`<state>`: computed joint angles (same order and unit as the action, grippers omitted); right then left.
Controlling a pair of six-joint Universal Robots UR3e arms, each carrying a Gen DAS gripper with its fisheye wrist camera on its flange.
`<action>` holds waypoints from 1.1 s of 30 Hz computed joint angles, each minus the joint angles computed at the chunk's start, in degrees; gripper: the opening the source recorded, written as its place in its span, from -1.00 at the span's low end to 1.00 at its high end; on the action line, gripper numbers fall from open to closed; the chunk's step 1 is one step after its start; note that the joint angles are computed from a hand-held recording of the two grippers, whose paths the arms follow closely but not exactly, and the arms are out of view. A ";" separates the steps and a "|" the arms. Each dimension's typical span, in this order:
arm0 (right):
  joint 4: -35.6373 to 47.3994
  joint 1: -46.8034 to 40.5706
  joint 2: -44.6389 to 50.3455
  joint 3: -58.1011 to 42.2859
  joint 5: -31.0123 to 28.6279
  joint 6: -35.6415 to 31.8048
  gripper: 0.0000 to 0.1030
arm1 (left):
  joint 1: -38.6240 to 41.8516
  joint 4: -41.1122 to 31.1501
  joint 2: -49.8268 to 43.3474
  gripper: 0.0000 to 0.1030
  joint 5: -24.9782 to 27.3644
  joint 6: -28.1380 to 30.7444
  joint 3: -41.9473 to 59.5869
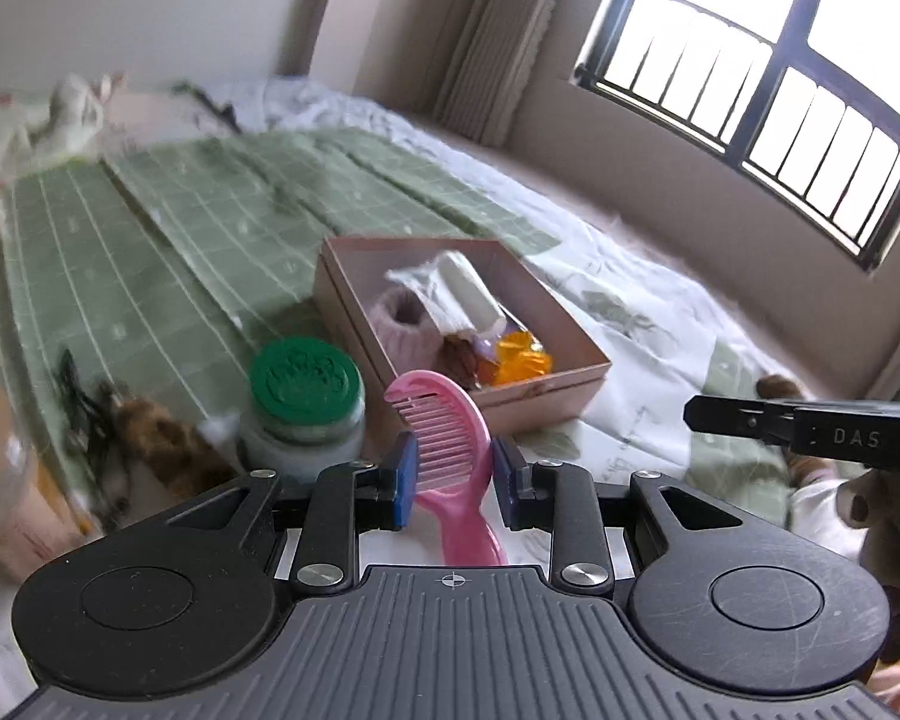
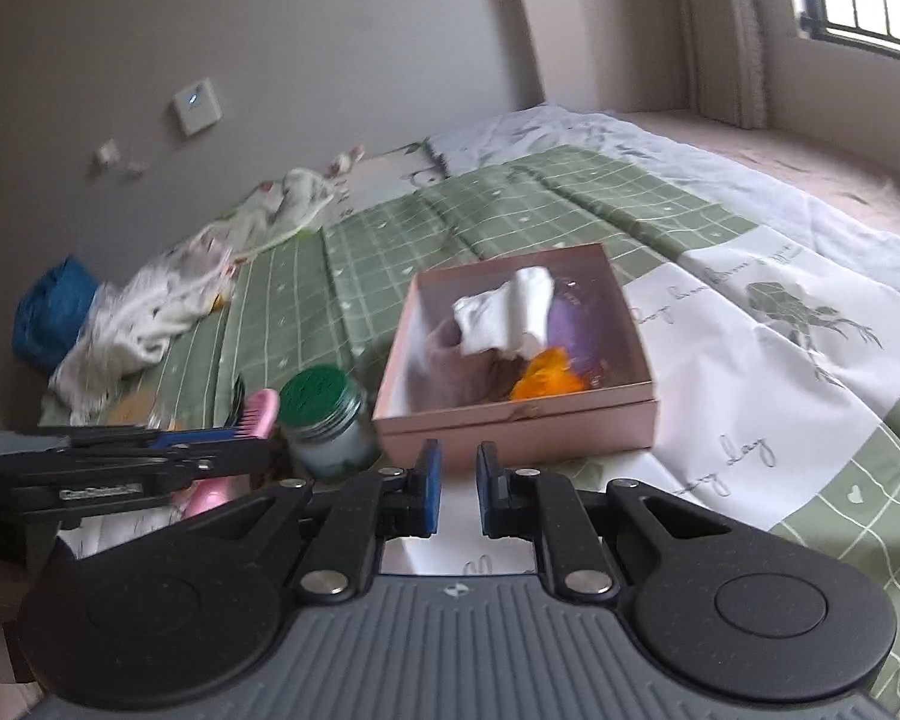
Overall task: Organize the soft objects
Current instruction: 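Carry the pink comb into the pink box and open the left gripper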
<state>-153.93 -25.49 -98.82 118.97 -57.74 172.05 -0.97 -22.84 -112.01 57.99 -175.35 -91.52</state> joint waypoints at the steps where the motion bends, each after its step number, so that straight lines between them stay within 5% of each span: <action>1: 1.04 -0.66 0.47 -0.63 0.68 -0.08 -0.77 | 0.15 -0.73 -0.90 -0.42 -0.53 -0.75 0.59; 6: 9.99 4.33 4.30 -4.83 -2.02 -8.69 -0.63 | 1.08 0.63 -2.80 -0.42 -1.52 -1.37 -0.46; 9: 11.34 12.77 8.21 -6.52 -9.86 -14.64 -0.60 | 2.06 1.03 -2.65 -0.42 -1.93 -0.67 -3.02; 20: 15.48 27.50 22.85 -17.85 -26.10 -20.05 -0.60 | 7.70 -1.99 0.58 -0.42 -5.65 1.97 -11.13; 23: 17.37 26.99 21.03 -17.77 -24.16 -20.32 -0.97 | 8.07 -2.85 1.14 -0.42 -7.92 2.76 -10.72; 33: 20.47 17.63 9.71 -14.68 -13.81 -24.67 -0.91 | 6.06 -4.15 2.10 -0.42 -8.55 1.83 -4.20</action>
